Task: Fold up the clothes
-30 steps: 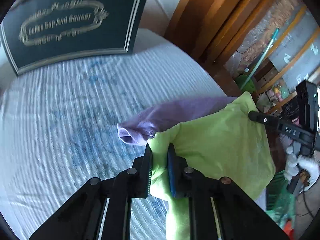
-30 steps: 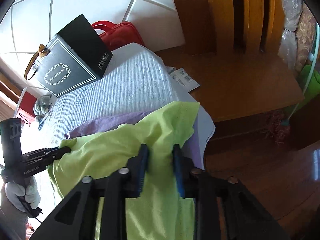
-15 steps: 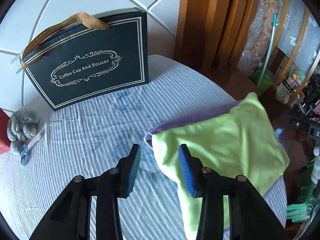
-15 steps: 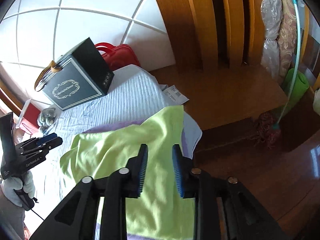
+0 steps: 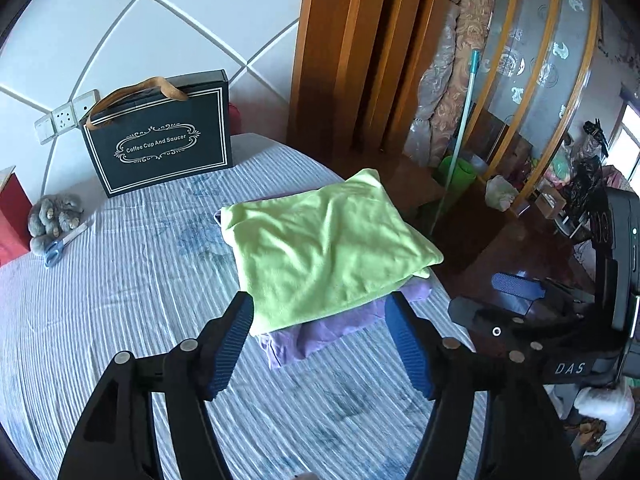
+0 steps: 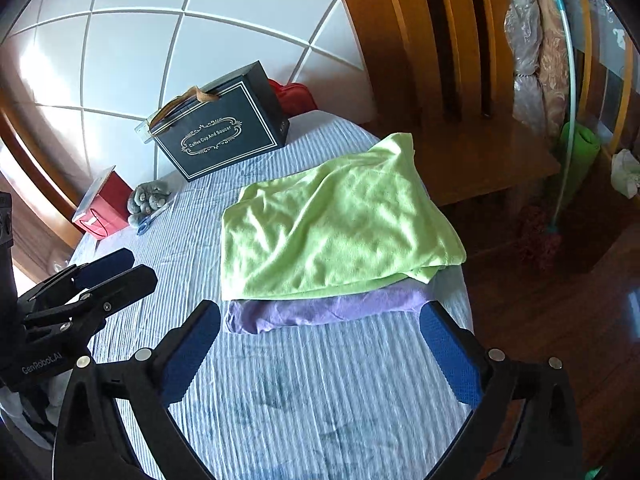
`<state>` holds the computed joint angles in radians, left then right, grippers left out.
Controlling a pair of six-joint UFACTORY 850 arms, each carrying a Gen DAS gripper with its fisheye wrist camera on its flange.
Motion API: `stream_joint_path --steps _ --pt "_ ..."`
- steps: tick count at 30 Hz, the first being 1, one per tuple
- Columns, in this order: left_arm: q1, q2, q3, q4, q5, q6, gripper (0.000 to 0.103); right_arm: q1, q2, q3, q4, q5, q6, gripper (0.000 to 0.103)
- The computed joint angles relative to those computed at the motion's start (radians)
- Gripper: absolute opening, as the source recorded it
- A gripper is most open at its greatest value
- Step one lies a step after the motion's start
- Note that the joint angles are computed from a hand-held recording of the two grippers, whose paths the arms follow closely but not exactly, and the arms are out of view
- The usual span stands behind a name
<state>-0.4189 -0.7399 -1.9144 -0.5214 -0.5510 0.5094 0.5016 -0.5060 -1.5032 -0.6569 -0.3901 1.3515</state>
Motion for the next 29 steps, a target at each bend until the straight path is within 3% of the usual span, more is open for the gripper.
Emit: stream_joint_path --steps 4,11,16,29 --pt "-0.009 0.052 0.074 0.022 0.034 -0.015 0.077 0.035 0.023 0.017 -0.093 -0.035 0.106 0.101" --pt "-0.052 0.102 0.154 0.292 0.127 -0.206 0.077 0.063 0.037 0.039 -0.103 -0.079 0.156 0.101" --pt "-0.049 0.095 0.148 0.248 0.106 -0.168 0.077 0.07 0.045 0.048 -0.122 -0.133 0.187 0.101" --pt "-0.041 0.063 0.11 0.22 0.124 -0.159 0.077 0.037 0.036 0.05 -0.086 -0.097 0.141 0.101"
